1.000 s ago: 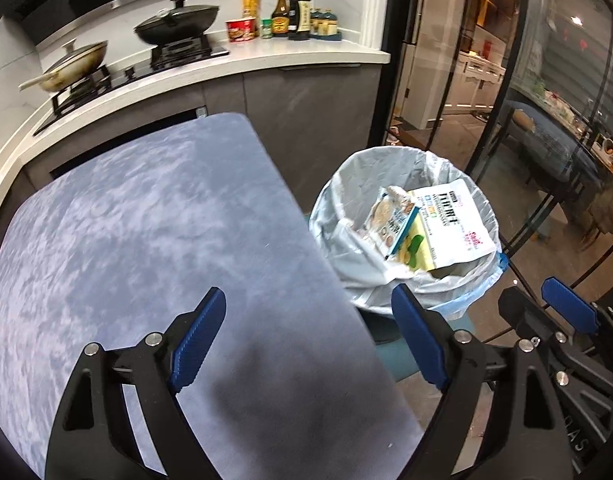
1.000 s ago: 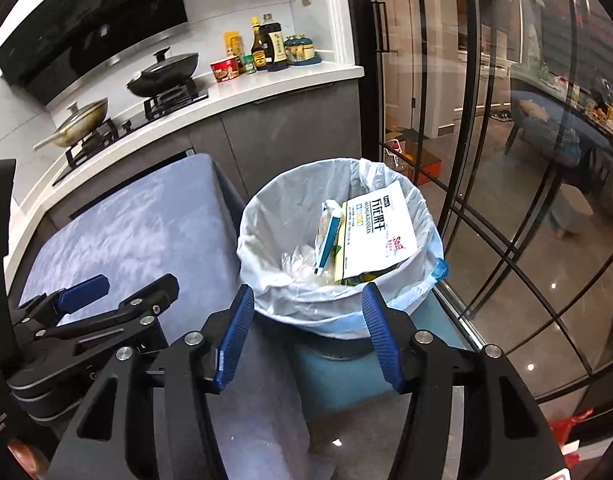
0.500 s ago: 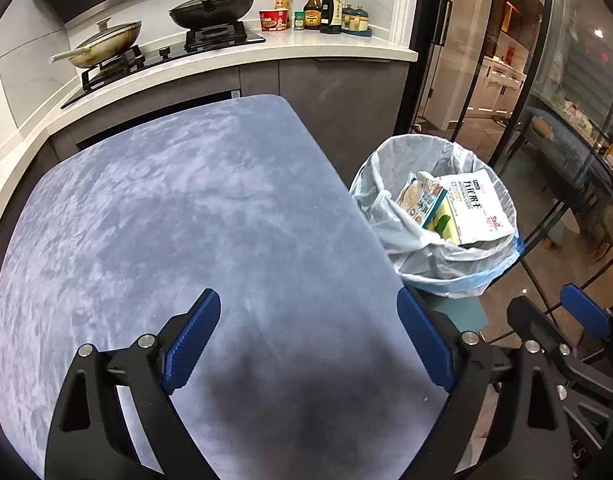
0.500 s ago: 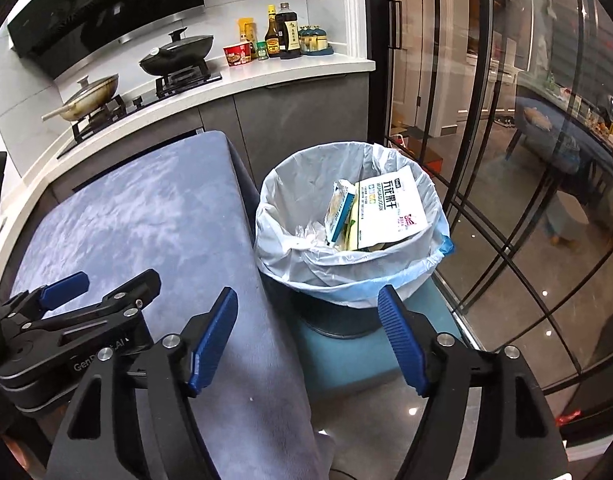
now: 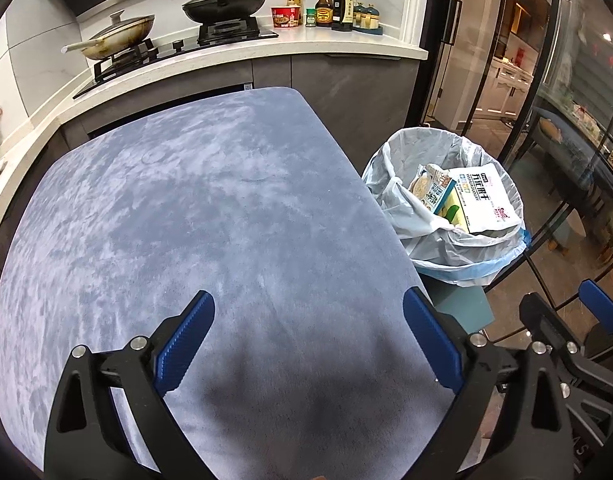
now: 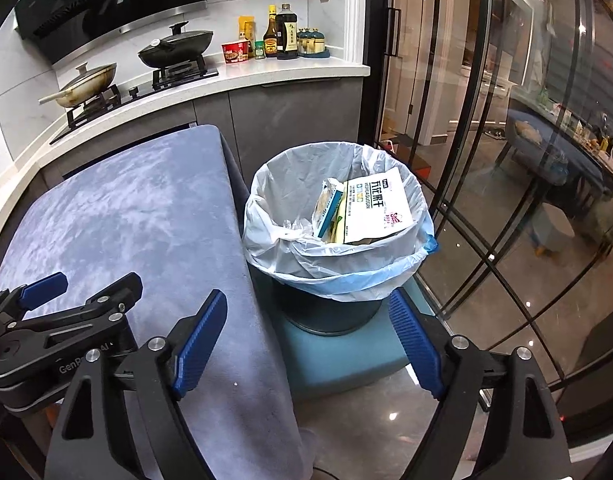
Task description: Collect trash
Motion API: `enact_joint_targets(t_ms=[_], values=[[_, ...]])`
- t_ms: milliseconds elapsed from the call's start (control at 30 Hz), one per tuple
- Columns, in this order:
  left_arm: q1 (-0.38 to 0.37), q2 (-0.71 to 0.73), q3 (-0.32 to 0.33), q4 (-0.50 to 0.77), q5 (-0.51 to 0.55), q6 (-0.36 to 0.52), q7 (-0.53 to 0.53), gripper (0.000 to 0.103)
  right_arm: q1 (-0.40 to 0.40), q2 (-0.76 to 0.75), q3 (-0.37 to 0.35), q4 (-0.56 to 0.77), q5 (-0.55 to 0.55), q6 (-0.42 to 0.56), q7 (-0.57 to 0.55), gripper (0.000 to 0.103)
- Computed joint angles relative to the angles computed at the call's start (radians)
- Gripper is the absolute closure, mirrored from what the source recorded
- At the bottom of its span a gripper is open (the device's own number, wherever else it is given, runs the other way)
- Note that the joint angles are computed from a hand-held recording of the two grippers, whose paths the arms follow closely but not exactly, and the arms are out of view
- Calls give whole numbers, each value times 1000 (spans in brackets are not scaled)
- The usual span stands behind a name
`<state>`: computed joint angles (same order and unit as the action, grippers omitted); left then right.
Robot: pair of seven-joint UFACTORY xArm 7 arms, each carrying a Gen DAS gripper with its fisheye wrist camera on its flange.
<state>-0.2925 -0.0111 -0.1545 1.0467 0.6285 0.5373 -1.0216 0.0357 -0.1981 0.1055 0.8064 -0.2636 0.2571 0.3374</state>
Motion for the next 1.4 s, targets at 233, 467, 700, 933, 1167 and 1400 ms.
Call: enact_joint_targets(t_ms=[233,467,700,933,1167,1400], values=[[-5,-3,-4,-7,7,13,-15,12,2,-2,-5,-8,2,4,-16,19],[-7,-9,-8,-12,30,27,-37,12,2,-4,-5,-11,12,5,-23,19],[-8,-18,-14,-17,39,42,-55,12,0,-10,-2,-22,9,1,-24,19],[-8,-24,-18,-21,43,47,-64,12,-9,-15,4,-30,-4,-6,-13,19],[-6,-26,-19,-25,44,47,-66,12,-1,-24,-2,-39,10,-6,-25,19],[-6,-29,-21,-27,40,48,-65,12,-6,-25,3,-40,9,-5,-22,19]])
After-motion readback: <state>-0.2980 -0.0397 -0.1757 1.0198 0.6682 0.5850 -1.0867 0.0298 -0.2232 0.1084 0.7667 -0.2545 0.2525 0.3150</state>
